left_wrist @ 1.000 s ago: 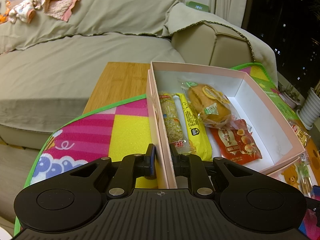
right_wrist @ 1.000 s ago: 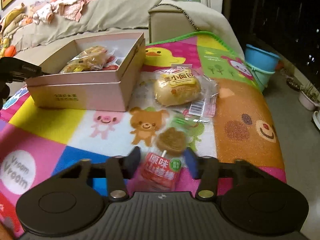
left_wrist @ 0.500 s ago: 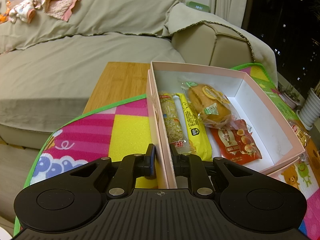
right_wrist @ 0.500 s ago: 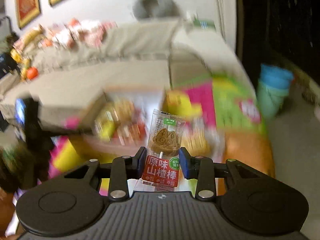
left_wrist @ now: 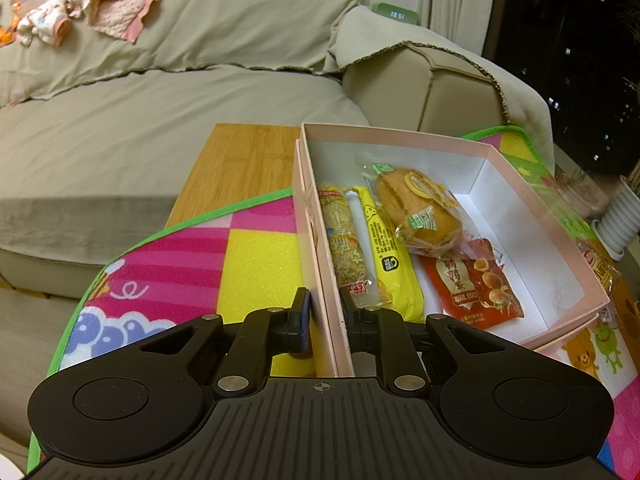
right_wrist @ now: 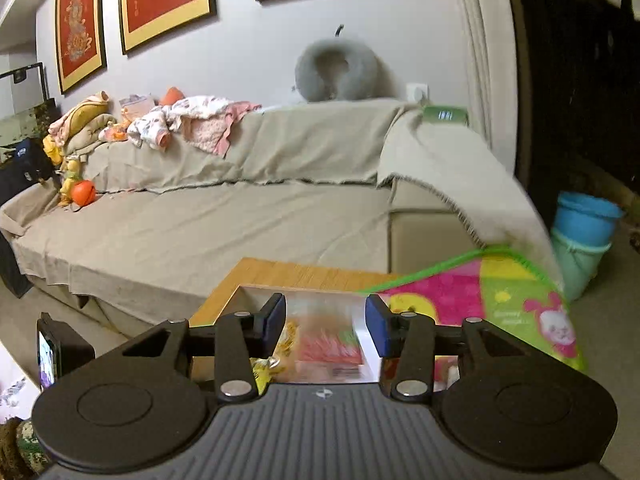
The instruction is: Organize objects
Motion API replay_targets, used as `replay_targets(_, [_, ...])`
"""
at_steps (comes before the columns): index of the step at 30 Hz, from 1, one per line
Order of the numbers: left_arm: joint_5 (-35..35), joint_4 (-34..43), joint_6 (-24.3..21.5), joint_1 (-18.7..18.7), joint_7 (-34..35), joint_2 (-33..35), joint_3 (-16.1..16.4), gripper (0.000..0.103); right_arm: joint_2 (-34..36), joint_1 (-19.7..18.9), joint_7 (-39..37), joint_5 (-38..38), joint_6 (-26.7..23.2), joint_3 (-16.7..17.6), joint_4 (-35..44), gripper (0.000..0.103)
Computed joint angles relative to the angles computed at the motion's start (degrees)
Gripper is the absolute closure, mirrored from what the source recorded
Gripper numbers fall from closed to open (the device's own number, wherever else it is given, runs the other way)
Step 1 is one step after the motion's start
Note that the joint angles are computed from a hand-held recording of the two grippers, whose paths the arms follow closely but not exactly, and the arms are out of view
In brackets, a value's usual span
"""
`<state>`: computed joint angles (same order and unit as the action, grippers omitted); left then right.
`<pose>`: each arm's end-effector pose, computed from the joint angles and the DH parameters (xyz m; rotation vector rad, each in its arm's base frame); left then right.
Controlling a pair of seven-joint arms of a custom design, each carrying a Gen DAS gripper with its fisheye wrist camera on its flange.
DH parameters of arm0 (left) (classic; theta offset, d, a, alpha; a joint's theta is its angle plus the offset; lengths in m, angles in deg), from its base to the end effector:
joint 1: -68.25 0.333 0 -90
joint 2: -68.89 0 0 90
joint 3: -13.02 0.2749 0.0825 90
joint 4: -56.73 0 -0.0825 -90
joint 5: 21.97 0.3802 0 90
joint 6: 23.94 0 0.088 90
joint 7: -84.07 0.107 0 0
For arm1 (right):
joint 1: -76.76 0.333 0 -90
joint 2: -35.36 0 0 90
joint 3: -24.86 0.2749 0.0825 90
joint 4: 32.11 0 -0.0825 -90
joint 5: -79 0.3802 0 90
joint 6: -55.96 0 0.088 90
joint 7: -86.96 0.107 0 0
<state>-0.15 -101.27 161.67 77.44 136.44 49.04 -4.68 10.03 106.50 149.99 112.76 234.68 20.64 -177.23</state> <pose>0.4241 -0.0967 0.3687 -1.8550 1.7006 -0.8486 0.4351 0.1526 0.5050 -1.7520 1.2608 -0.5450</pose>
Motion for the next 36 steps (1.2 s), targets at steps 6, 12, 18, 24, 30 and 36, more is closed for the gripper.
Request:
replay_targets(6, [-0.02,0.01,-0.21,-0.69,-0.08,-0.14,0.56,0.086,-0.89,-7.35,3.78,-4.06,1.17,4.06,-3.90,0.045])
replay_targets(12, [0.10,0.06,-0.31,-0.70,-0.17,-0.11,0.59,0.086,-0.95,-15.93,12.50,-7.26,-1.19,6.47,-6.96,0.035])
replay_targets(18, [0.23,0.05,-0.53,-0.59,-0.45,-0.30,0.41,0.086,2.01,-18.79,20.33,-9.02,-7.12,6.15,-7.13,0.030])
replay_targets(24, [0.47,0.05,-0.53,-0.52,-0.67,-0.32,0.37,0.086,6.61,-17.27,23.20,-8.51,-8.22,5.13,-4.70,0.030])
replay_targets(30, [0.64,0.07,-0.49,-0.59,-0.76,-0.28,0.48,0.086,13.84,-18.33,26.97,-11.49,-7.05,6.77,1.23,0.030])
replay_targets(36, [0.68,0.06,-0.50,-0.53,-0.84,-0.30,0.43,0.086,17.90,-19.49,30.81,-16.61,-4.51,7.73,4.13,0.028])
